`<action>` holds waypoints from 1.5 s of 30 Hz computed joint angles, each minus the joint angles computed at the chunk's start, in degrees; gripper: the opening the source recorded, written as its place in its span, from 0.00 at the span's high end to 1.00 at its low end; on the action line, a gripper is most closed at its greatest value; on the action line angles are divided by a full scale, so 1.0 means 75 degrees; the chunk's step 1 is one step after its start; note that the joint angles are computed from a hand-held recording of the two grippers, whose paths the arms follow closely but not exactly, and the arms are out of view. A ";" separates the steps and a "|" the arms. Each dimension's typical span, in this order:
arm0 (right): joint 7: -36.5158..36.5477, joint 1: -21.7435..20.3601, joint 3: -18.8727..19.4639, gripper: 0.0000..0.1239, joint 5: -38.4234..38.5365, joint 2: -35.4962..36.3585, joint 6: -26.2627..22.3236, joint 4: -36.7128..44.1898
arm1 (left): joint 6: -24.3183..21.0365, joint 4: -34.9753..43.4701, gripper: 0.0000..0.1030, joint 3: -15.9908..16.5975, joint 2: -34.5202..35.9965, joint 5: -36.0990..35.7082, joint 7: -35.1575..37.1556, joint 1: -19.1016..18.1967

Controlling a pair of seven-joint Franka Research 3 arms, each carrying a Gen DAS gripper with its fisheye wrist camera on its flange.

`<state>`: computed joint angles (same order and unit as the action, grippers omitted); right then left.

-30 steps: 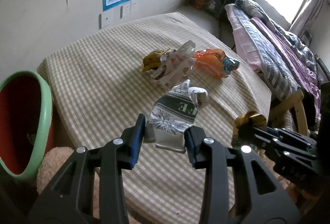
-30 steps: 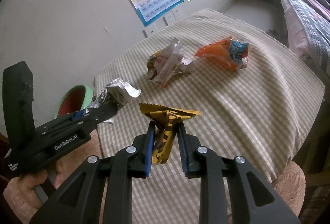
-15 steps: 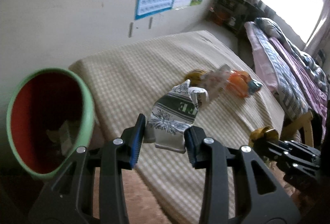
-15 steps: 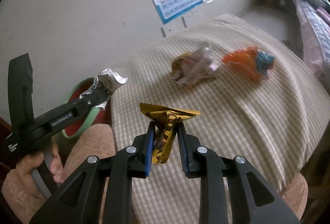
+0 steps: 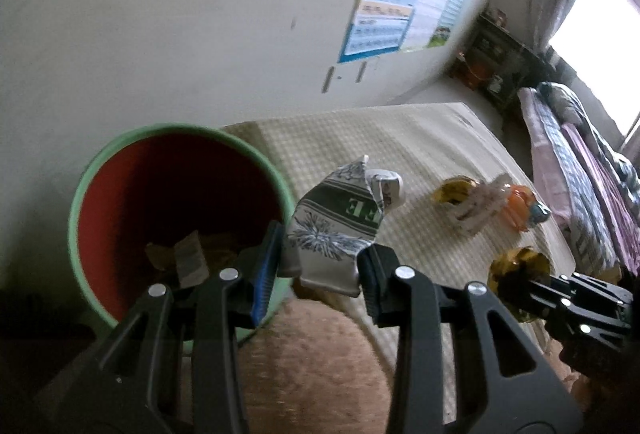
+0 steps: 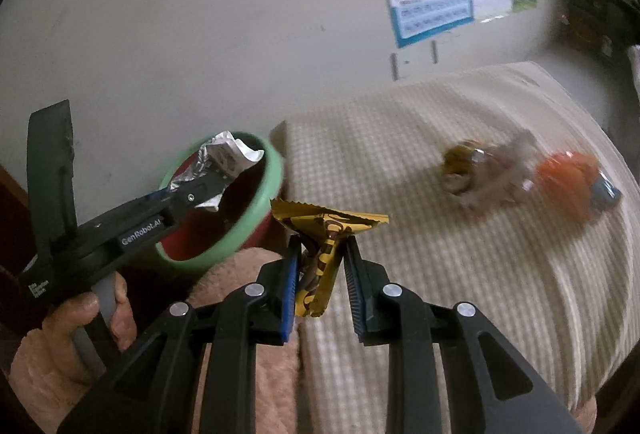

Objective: Collect trash
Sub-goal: 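Carry both wrappers over the green bucket and open both tools to drop them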

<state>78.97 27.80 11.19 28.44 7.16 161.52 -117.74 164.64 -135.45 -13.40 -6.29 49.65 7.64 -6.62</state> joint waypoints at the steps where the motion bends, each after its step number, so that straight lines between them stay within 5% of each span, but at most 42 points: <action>1: 0.0039 0.0041 0.0006 0.82 -0.0103 0.0103 -0.0050 0.0142 | 0.0008 -0.0067 0.66 0.0018 -0.0054 0.0027 -0.0053 0.0025; 24: 0.0059 0.0575 0.0133 0.82 -0.1004 0.1829 -0.1062 0.2523 | 0.0500 -0.1472 0.66 0.0002 -0.0844 -0.0538 -0.0285 0.0938; 45: 0.0025 0.0704 0.0266 0.80 -0.0687 0.3126 -0.1994 0.4340 | 0.0220 -0.1743 0.66 0.0024 -0.1116 -0.0687 -0.0379 0.1323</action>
